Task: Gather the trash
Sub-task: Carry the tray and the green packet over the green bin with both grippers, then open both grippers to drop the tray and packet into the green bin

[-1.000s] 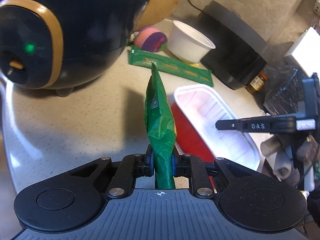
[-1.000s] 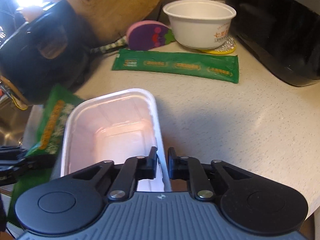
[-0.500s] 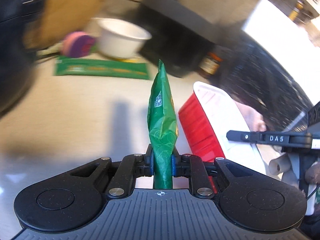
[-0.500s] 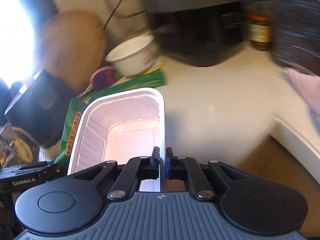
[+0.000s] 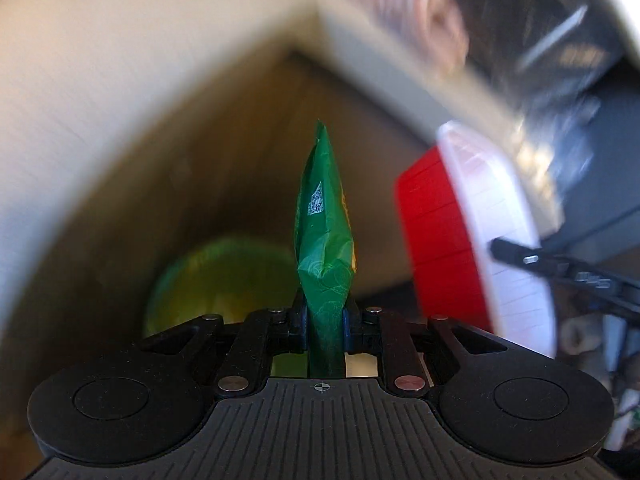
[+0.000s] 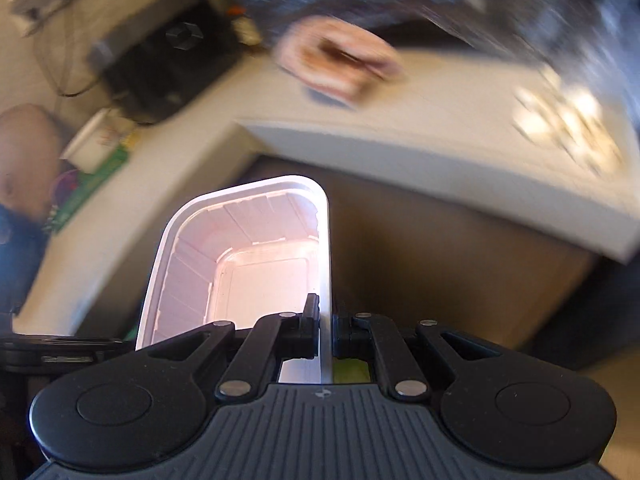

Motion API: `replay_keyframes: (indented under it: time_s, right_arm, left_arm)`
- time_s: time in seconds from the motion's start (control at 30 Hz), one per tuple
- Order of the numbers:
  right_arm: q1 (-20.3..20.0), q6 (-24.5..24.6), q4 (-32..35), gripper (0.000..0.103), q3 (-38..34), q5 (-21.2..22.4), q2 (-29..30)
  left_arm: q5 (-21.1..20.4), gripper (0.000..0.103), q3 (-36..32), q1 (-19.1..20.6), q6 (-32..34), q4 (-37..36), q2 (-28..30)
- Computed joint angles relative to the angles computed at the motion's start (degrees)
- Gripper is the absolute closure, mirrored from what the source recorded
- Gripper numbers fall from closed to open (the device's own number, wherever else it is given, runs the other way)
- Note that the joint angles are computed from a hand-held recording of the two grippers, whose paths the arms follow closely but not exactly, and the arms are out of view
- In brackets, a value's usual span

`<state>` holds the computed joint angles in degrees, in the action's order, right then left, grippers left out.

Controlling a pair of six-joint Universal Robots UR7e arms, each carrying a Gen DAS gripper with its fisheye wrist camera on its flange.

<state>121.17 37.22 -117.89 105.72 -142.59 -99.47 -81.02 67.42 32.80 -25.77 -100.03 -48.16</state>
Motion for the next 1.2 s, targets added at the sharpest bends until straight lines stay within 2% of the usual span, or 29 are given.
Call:
replay_keyframes:
  time_s: [0.1, 0.17, 0.27, 0.4, 0.5, 0.63, 0.73, 0.83, 0.93, 1.07, 1.2]
  right_arm:
    - [-0.6, 4.9, 4.9, 0.097, 2.7, -0.2, -4.0]
    - [-1.0, 7.0, 6.9, 0.097, 4.1, -0.1, -5.8]
    - [-1.4, 9.7, 9.7, 0.097, 5.7, -0.2, -7.4]
    - [-4.6, 10.1, 9.5, 0.097, 7.6, 2.9, -8.0]
    - [-8.7, 8.6, 7.4, 0.097, 9.8, 6.1, -7.3]
    - [-15.7, 5.1, 0.6, 0.097, 13.7, 10.8, -3.9]
    - [-21.0, 3.0, -3.8, 0.097, 15.8, 14.6, 1.6]
    - [-24.1, 1.5, -8.3, 0.097, 16.7, 16.0, 8.6]
    - [-26.8, -1.8, -18.1, 0.096, 19.4, 18.1, 12.4]
    - [-26.7, 3.3, -14.6, 0.082, 17.0, 15.4, 16.5]
    - [-24.2, 5.5, -9.4, 0.071, 14.9, 13.7, 14.9]
  left_arm:
    - [-3.0, 0.081, -1.0, 0.9, -3.2, 4.3, 3.2]
    - [-2.5, 0.075, -0.9, 0.8, -4.6, 5.5, 4.2]
    - [-1.6, 0.075, -0.7, 0.8, -4.6, 5.3, 4.9]
    - [1.2, 0.075, 0.9, 1.0, -4.6, 3.3, 4.0]
    - [2.5, 0.075, 3.1, 1.6, -4.6, 0.0, 1.7]
    - [2.1, 0.075, 5.6, 2.0, -2.6, -2.9, -1.7]
    - [1.1, 0.075, 6.5, 2.5, -1.9, -2.6, -4.1]
    - [0.3, 0.075, 6.9, 2.4, -0.2, -1.0, -5.9]
    - [0.3, 0.075, 5.3, 2.1, 0.9, 2.4, -6.5]
    - [0.9, 0.075, 4.3, 1.4, 1.5, 4.5, -7.0]
    - [1.6, 0.075, 3.2, 1.0, 5.3, 5.4, -6.4]
